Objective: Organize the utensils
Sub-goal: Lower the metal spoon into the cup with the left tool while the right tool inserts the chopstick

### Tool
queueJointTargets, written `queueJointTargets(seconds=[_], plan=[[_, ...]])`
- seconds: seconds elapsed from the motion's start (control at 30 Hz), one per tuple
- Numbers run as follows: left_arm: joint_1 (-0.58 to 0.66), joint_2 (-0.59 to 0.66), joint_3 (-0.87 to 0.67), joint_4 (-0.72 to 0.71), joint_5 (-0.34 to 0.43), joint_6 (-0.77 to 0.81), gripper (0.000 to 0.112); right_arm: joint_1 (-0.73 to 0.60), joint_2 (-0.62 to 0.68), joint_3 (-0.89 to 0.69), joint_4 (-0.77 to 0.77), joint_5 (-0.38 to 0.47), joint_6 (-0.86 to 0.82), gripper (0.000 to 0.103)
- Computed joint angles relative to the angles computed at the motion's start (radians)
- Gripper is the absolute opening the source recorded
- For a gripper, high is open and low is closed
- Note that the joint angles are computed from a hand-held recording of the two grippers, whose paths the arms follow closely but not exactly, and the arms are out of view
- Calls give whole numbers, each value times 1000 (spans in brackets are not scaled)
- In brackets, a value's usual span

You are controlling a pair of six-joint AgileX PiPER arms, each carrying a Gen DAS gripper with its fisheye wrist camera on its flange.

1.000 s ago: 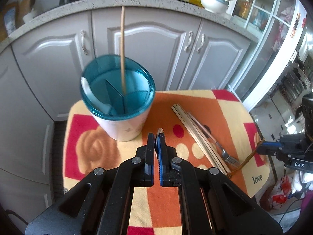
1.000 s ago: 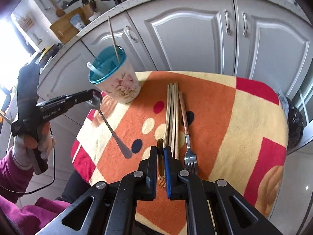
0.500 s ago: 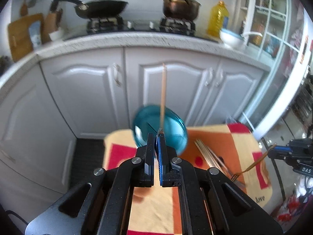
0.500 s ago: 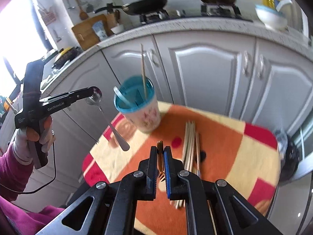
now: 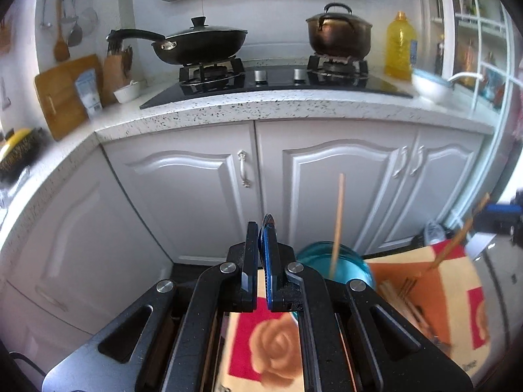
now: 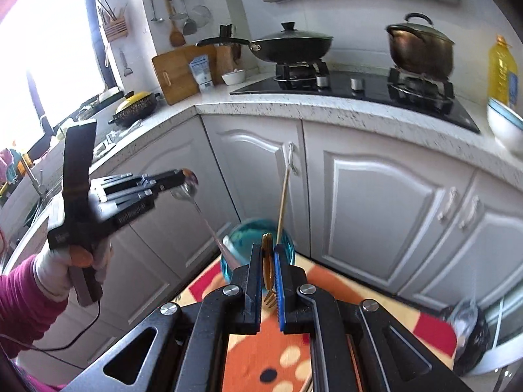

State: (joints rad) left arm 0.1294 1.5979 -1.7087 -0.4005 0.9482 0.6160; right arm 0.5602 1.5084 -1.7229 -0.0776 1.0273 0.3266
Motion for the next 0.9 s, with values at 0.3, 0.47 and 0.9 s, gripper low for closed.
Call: queueJointTargets(seconds=[0.3,0.47,0.9], plan=[[-125,48,77,193,-155,-64,1,-83,251,-194,93,19,-93,6],[-186,57,146,256,-207,-83,1,-114,325,-180,152,-3,-128,6],[-180,111,124,194,-88,-149,7,-166,370,-70,253,-81,-147,22]])
